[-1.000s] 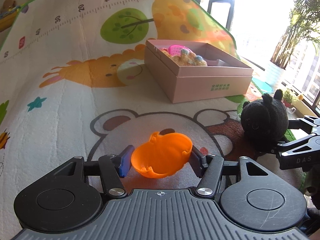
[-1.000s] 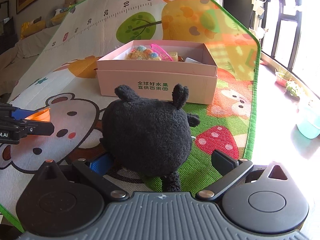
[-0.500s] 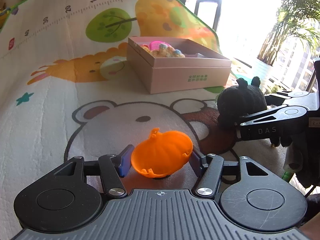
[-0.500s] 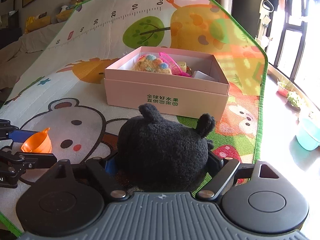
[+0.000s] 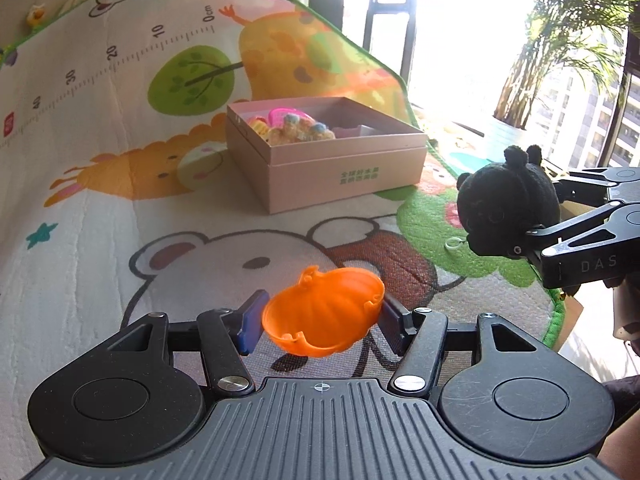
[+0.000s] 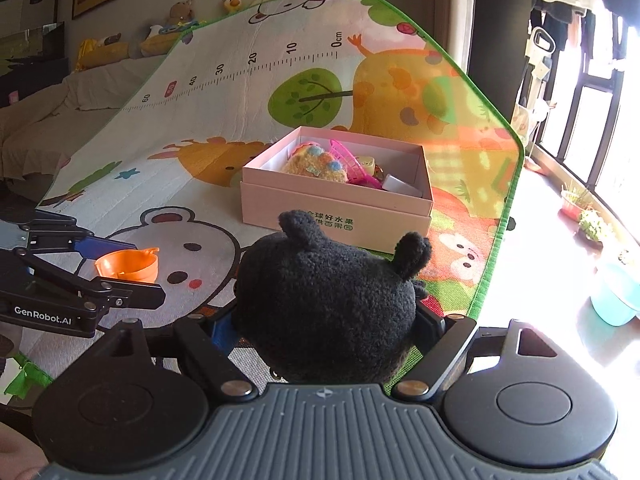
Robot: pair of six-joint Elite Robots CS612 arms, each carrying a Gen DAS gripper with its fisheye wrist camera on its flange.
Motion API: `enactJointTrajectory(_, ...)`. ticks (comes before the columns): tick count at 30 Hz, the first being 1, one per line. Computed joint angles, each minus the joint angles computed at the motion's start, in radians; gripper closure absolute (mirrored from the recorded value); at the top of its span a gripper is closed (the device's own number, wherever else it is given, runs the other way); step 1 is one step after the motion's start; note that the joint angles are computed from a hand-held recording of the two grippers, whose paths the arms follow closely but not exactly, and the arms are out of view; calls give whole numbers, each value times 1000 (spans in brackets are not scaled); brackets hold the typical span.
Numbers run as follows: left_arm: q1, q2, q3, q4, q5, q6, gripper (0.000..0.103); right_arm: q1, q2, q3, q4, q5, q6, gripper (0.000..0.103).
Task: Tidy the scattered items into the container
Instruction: 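Grasp the orange pumpkin cup with the left tool while right tool holds the bear, then carry the orange cup over the pink box with the left tool and release it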
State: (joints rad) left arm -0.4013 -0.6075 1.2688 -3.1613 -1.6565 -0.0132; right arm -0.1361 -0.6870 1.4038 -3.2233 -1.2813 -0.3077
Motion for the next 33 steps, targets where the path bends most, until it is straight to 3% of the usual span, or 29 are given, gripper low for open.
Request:
enactJointTrajectory(9, -15, -9, -10, 22, -16, 87, 39, -13, -7, 10, -8, 27, -9, 21)
enactJointTrajectory(18, -24, 33, -124, 109, -19, 175, 39, -27, 28, -62, 95, 56, 1, 21)
enactJointTrajectory(24, -19, 98, -274, 211, -64, 237, 39, -33, 57, -135, 158, 52, 14, 21)
enactJointTrajectory(27, -20, 141, -370, 223, -50, 277, 39, -36, 61, -147, 194, 69, 40, 21)
enactJointTrajectory(29, -18, 186, -462, 209, -38, 297, 39, -35, 62, -151, 214, 76, 48, 21)
enactJointTrajectory(33, -11, 313, -718, 243, -28, 255, 38, -29, 64, -158, 234, 55, 45, 21)
